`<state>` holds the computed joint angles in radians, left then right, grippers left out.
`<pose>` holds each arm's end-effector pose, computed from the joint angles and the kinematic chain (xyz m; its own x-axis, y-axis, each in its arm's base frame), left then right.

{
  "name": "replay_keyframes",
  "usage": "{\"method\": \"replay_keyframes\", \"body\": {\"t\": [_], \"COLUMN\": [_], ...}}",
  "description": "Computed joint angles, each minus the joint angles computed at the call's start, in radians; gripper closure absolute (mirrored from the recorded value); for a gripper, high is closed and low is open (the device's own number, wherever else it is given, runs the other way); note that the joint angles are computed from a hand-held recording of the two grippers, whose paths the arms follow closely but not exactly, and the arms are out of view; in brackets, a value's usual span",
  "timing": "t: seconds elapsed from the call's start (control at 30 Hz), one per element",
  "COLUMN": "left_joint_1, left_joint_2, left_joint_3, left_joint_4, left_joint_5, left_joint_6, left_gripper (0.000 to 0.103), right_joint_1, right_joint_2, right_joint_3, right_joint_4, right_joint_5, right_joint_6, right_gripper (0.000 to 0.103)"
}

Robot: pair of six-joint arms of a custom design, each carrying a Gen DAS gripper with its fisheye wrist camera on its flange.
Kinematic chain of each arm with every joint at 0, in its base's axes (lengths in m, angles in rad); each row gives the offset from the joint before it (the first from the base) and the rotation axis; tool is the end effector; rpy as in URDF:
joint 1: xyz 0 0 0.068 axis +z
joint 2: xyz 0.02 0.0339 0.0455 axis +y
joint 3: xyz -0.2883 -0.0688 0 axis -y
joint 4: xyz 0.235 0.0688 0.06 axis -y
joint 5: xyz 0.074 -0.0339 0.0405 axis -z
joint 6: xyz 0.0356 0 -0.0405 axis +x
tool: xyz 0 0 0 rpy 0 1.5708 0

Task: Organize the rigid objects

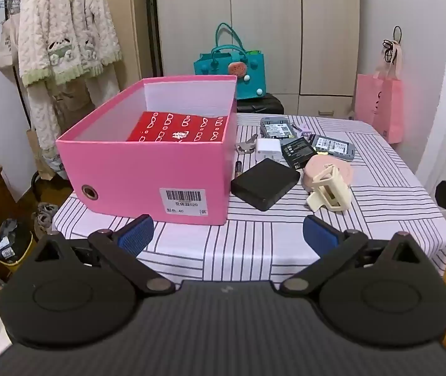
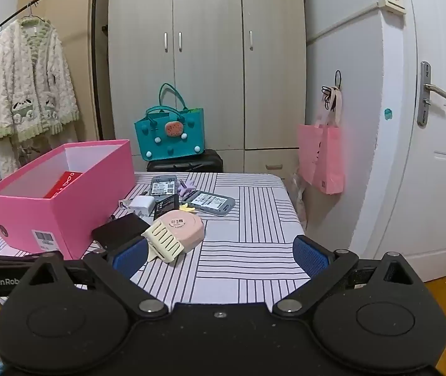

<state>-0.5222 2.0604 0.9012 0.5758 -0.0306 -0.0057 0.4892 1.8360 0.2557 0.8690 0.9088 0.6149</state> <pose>0.3438 -0.1966 0.1162 -0.4802 0.2698 -0.8347 0.4737 0.8806 0.0121 0.2127 0.0814 0.0936 -0.3331 0.2244 -0.9158 0.5273 0.8495 0.0164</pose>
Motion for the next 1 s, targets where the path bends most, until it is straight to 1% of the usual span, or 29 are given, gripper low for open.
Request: {"method": "replay_keyframes", "body": {"t": [0.07,0.13,0.17,0.27,0.37,0.4,0.53,0.6,0.63,0.7,0.8,0.87,0.93,1.0], "left_joint_1": [0.004,0.017,0.004,0.000,0.006,0.008,0.012,0.009,0.008,0.008,0.016,0.021,0.018,0.012], "left_joint_2": [0.003,0.010,0.015,0.021,0.035,0.038,0.048,0.058,0.062,0.075,0.087,0.089,0.087,0.091], "left_joint_3": [0.001,0.003,-0.008,-0.007,-0.006,-0.010,-0.014,-0.020,-0.028,-0.045,-0.074,-0.079,-0.075,-0.078], "left_joint_4": [0.004,0.014,0.044,0.050,0.068,0.080,0.097,0.120,0.139,0.191,0.265,0.275,0.260,0.269], "left_joint_5": [0.006,0.034,0.028,0.027,0.032,0.033,0.029,0.014,0.008,0.007,0.033,0.049,0.043,0.031], "left_joint_6": [-0.006,-0.034,-0.033,-0.063,-0.066,-0.069,-0.068,-0.061,-0.057,-0.053,-0.061,-0.063,-0.054,-0.044], "left_gripper": [0.000,0.000,0.000,0.000,0.000,0.000,0.000,0.000,0.000,0.000,0.000,0.000,0.000,0.000], "right_joint_1": [0.000,-0.001,0.000,0.003,-0.001,0.020,0.026,0.022,0.004,0.000,-0.008,-0.010,-0.004,-0.006], "right_joint_2": [0.004,0.002,0.001,0.007,0.008,-0.018,-0.012,0.016,0.063,0.072,0.079,0.082,0.101,0.110], "right_joint_3": [-0.004,-0.006,-0.007,-0.015,-0.016,-0.003,-0.023,-0.021,-0.043,-0.044,-0.039,-0.038,-0.037,-0.037], "right_joint_4": [0.011,0.012,0.012,0.031,0.036,-0.020,0.011,0.043,0.138,0.153,0.156,0.155,0.170,0.179], "right_joint_5": [0.001,-0.004,-0.004,0.002,-0.004,0.014,0.019,0.018,0.002,0.002,-0.004,-0.009,-0.007,-0.010], "right_joint_6": [0.003,0.005,0.005,0.003,-0.007,0.012,0.007,0.000,-0.030,-0.040,-0.050,-0.050,-0.048,-0.050], "right_gripper": [0.003,0.003,0.003,0.003,0.003,0.003,0.003,0.003,0.003,0.003,0.003,0.003,0.003,0.003]}}
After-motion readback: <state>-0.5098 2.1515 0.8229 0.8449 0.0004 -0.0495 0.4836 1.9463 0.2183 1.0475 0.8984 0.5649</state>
